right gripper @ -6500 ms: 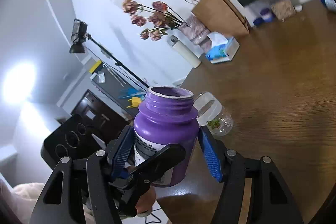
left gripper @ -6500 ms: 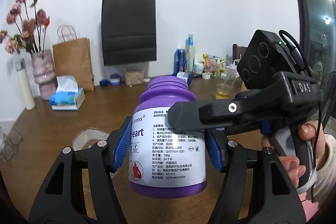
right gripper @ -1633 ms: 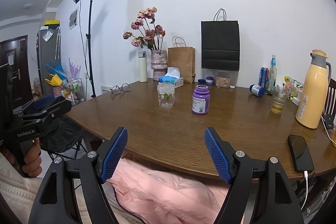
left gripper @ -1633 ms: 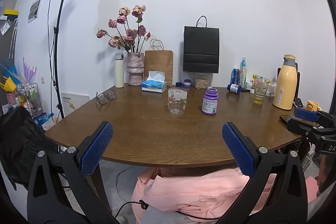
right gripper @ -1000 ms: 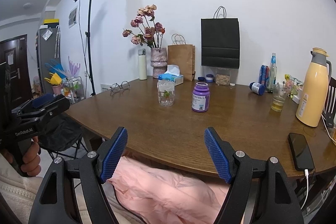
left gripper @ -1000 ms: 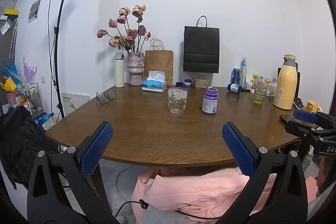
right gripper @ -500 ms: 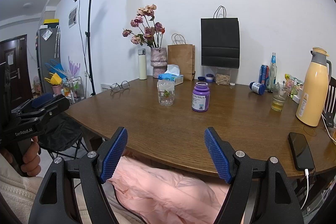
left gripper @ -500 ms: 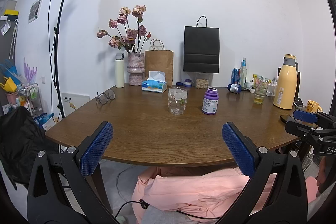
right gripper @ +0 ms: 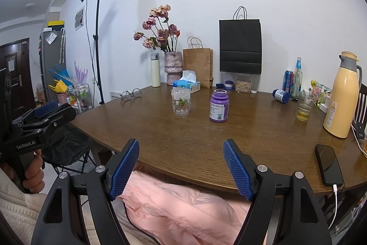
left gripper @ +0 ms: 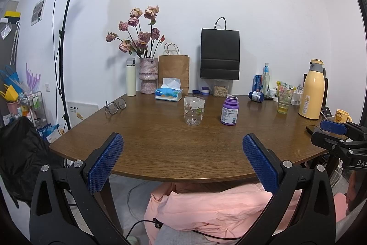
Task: Flip cup upright
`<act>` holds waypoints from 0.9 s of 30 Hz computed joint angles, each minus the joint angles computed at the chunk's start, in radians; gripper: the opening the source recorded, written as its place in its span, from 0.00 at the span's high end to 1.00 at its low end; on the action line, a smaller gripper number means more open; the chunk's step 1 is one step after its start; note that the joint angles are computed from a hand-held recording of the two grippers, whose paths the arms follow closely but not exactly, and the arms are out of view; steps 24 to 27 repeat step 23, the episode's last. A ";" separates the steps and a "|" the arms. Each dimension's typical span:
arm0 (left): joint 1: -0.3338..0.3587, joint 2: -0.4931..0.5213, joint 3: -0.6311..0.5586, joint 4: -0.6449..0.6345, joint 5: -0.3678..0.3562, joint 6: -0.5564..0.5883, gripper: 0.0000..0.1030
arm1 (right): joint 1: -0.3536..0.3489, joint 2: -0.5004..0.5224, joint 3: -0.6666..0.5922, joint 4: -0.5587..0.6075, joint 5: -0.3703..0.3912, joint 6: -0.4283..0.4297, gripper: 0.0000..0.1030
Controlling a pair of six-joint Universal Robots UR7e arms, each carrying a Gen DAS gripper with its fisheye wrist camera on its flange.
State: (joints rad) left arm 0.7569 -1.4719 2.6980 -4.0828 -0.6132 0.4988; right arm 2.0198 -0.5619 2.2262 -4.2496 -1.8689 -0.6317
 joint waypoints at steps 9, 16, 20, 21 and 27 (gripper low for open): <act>-0.002 0.001 0.000 -0.004 0.004 0.001 0.00 | 0.000 -0.001 0.000 0.001 -0.001 0.000 0.22; -0.003 -0.010 0.000 0.001 0.007 0.007 0.00 | 0.000 -0.001 0.002 -0.002 0.001 -0.002 0.22; 0.000 -0.013 -0.002 0.002 0.001 0.014 0.00 | -0.002 0.001 0.000 0.002 0.001 0.000 0.22; 0.001 -0.015 -0.003 0.002 -0.001 0.017 0.00 | -0.001 0.001 0.000 0.002 -0.001 0.001 0.22; 0.003 -0.014 -0.005 0.007 0.002 0.017 0.00 | -0.001 0.004 0.003 -0.003 0.000 0.002 0.22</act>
